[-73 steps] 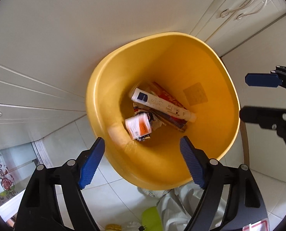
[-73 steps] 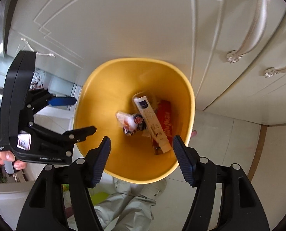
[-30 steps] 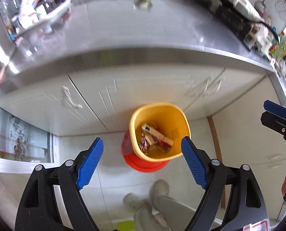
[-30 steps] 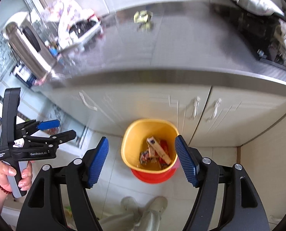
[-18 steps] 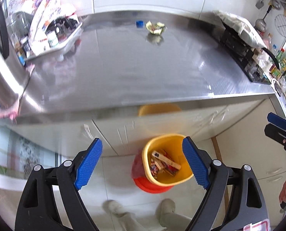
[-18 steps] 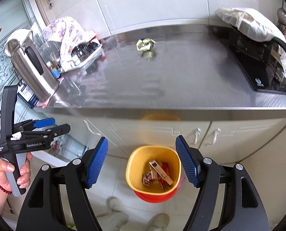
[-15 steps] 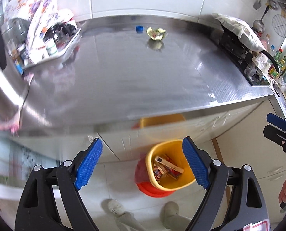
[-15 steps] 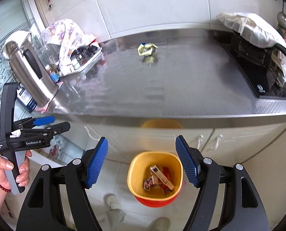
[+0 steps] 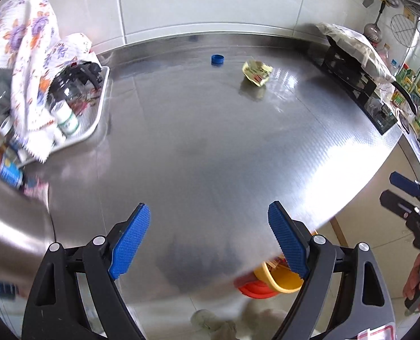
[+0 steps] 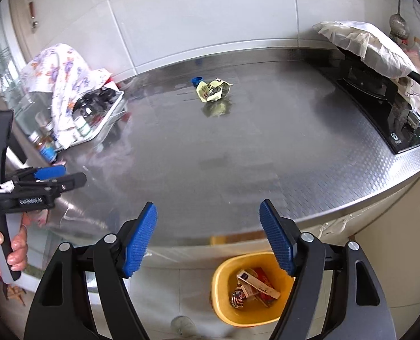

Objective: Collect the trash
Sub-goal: 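Grasp the blue bottle cap with the left tool while the right tool grasps the yellow snack wrapper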

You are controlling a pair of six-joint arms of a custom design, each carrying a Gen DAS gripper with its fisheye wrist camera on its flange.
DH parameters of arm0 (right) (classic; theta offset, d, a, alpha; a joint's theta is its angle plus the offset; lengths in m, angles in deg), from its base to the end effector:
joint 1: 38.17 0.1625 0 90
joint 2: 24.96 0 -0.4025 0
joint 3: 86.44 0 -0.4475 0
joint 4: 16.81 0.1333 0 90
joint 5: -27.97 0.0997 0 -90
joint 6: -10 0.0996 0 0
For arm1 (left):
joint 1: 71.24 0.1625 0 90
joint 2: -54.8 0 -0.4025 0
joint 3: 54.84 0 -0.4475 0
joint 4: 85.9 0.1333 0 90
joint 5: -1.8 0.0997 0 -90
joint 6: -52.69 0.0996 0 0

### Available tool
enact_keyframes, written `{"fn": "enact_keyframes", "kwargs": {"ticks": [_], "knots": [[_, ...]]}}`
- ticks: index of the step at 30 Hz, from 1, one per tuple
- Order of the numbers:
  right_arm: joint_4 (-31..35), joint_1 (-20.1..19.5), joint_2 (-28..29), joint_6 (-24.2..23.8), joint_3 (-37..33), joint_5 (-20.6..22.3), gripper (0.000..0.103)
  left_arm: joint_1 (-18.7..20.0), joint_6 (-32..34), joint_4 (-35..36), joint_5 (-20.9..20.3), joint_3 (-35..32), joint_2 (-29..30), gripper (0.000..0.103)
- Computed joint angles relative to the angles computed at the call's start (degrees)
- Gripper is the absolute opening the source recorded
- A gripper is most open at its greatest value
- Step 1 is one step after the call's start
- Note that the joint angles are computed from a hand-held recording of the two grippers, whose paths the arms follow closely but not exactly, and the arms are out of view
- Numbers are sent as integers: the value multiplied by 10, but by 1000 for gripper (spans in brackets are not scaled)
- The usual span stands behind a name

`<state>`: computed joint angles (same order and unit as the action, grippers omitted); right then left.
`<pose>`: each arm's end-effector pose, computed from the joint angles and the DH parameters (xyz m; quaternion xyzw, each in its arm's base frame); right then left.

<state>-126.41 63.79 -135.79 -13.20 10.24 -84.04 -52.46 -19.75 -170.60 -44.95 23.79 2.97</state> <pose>0.1820 -0.3959 0.6267 0.2309 -0.9122 0.2657 0.2097 -0.5922 -0.4143 0.1627 0.0924 0.8944 -0.2564 0.3546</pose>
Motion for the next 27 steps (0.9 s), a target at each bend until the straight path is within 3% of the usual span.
{"fn": "enact_keyframes", "kwargs": {"ticks": [6, 12, 14, 18, 27], "knots": [[-43, 18, 60, 18, -12, -23, 77, 48, 85, -55, 8, -20, 12, 85], [-96, 13, 149, 3, -50, -30, 77, 108, 173, -103, 6, -83, 62, 85], [-105, 9, 183, 0, -73, -26, 78, 128, 200, -110, 11, -115, 85, 85], [-133, 10, 251, -23, -115, -40, 89, 164, 236, -115, 14, -183, 131, 85], [-146, 2, 359, -28, -207, -53, 91, 215, 337, -122, 12, -355, 241, 86]]}}
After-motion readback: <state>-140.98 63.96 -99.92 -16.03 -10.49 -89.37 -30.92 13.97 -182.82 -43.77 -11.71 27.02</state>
